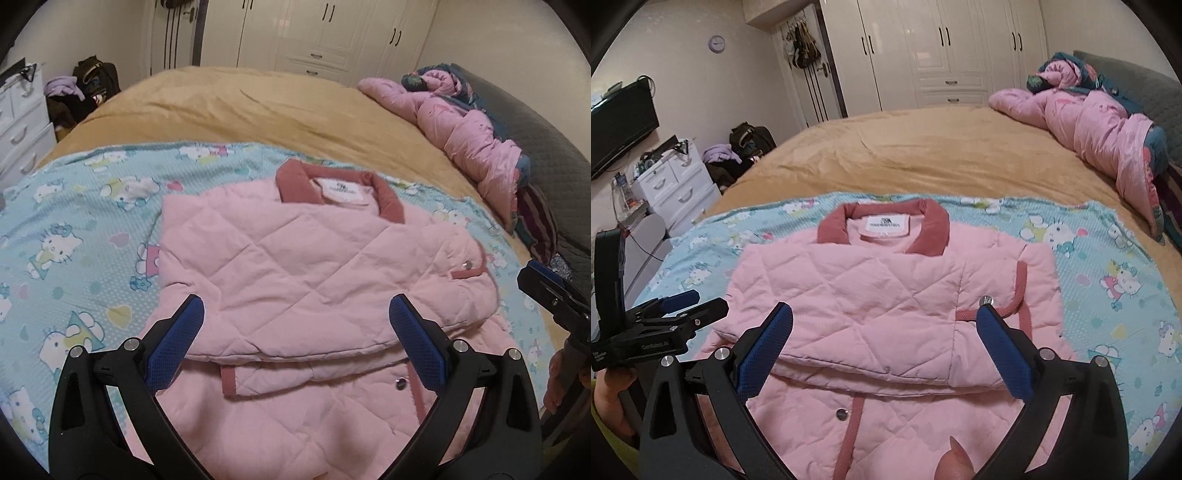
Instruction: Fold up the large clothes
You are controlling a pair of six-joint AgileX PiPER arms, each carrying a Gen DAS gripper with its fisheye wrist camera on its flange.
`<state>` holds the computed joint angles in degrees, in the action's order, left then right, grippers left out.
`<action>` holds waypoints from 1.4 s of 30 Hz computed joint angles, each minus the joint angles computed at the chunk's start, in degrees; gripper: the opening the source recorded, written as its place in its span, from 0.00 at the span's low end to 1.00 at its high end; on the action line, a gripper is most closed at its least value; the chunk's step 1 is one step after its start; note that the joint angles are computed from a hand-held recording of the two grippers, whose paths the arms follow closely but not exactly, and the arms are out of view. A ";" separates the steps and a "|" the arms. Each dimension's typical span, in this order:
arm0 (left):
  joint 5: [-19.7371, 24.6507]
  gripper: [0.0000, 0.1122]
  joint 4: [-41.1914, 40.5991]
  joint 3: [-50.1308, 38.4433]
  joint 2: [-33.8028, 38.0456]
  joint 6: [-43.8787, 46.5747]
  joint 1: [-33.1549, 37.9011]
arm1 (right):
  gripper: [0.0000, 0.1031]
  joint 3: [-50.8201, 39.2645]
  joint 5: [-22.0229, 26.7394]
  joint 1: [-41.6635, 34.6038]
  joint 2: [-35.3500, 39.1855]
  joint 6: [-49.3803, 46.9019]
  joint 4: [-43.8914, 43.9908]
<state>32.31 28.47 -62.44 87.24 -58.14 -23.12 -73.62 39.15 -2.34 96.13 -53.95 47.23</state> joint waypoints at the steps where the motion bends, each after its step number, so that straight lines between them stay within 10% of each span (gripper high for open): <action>1: 0.32 0.84 -0.02 0.12 -0.85 -0.15 -0.45 | 0.96 0.58 0.43 -0.33 -1.30 -0.37 0.38; 42: 21.12 0.84 17.42 11.16 -25.40 -22.84 -25.66 | 0.96 17.34 20.25 -21.04 -26.29 -17.22 11.77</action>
<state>53.42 45.89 -51.28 61.84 -80.98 -48.79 -56.28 59.40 -23.38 69.83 -71.17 59.00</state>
